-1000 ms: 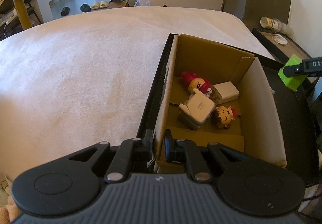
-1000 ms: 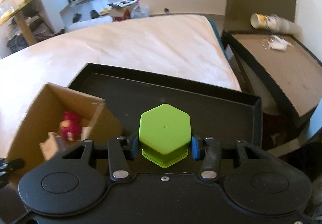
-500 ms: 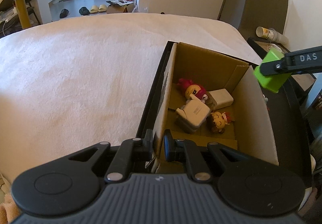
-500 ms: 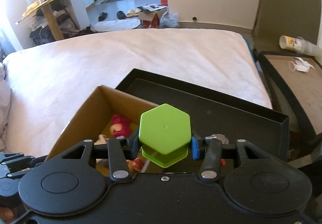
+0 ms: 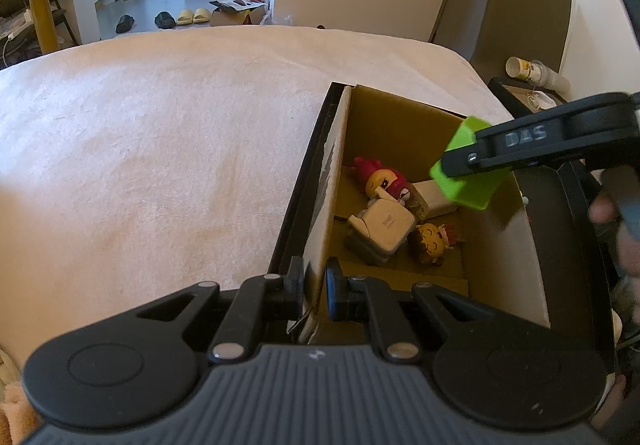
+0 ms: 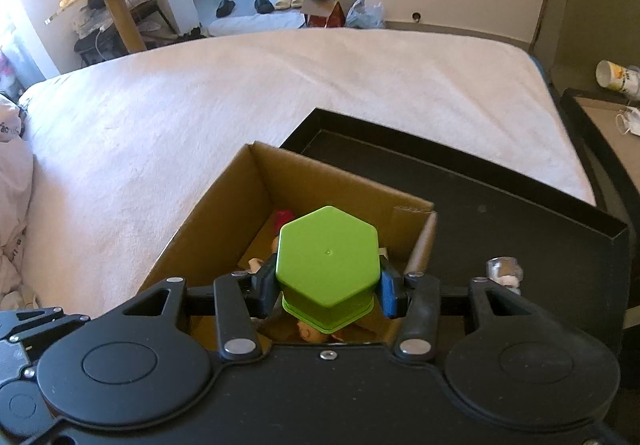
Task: Organize rigid objects
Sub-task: 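Carry the green cup into the box and release it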
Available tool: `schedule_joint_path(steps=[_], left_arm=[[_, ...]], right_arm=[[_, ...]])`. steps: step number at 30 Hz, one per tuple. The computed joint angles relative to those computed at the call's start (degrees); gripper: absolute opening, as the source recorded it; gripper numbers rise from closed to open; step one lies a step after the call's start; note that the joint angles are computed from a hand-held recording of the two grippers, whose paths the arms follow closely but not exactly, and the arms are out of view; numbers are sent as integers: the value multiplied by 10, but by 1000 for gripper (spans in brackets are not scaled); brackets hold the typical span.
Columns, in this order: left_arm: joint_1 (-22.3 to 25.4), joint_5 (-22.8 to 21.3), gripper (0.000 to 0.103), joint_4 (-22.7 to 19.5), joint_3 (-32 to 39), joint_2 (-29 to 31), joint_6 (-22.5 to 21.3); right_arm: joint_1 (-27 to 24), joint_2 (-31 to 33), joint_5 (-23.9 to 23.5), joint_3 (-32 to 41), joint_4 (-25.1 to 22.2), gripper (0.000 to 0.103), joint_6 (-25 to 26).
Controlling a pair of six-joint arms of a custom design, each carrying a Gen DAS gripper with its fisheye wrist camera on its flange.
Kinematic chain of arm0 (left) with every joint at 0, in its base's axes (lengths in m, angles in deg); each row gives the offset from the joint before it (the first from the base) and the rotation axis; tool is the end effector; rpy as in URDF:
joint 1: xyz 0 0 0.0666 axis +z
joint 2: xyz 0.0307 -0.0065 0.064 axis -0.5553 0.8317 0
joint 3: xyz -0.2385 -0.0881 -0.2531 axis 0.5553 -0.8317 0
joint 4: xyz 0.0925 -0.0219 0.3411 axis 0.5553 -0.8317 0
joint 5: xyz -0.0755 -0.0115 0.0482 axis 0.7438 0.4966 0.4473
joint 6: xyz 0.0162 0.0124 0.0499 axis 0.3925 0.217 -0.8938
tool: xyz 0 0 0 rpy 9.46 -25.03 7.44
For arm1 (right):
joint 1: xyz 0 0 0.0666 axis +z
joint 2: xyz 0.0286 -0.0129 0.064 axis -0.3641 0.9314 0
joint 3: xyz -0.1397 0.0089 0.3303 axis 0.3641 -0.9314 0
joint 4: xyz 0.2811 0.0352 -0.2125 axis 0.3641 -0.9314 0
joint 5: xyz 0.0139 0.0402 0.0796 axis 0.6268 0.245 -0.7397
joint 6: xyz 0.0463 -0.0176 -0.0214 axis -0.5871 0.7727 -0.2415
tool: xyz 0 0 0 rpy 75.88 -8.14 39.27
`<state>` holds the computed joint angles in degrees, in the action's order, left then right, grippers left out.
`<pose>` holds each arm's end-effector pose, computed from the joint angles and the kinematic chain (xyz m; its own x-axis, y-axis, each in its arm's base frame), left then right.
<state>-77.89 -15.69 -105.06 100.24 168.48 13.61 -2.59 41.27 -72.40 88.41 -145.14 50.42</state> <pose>0.4473 -0.4200 0.4040 -0.8059 -0.0212 -0.5916 0.0683 0.9893 -0.1286 0.5189 0.1780 0.4287 -0.8222 -0.1393 -0.5518 -0.2460 0.9613 0.1238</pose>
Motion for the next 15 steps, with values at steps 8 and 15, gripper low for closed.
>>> schedule_joint_path(steps=[8, 15], left_arm=[[0, 1, 10, 0, 0, 0, -2], [0, -1, 10, -5, 5, 4, -2]], right_arm=[[14, 27, 10, 18, -8, 47, -7], [12, 31, 12, 21, -12, 52, -15]])
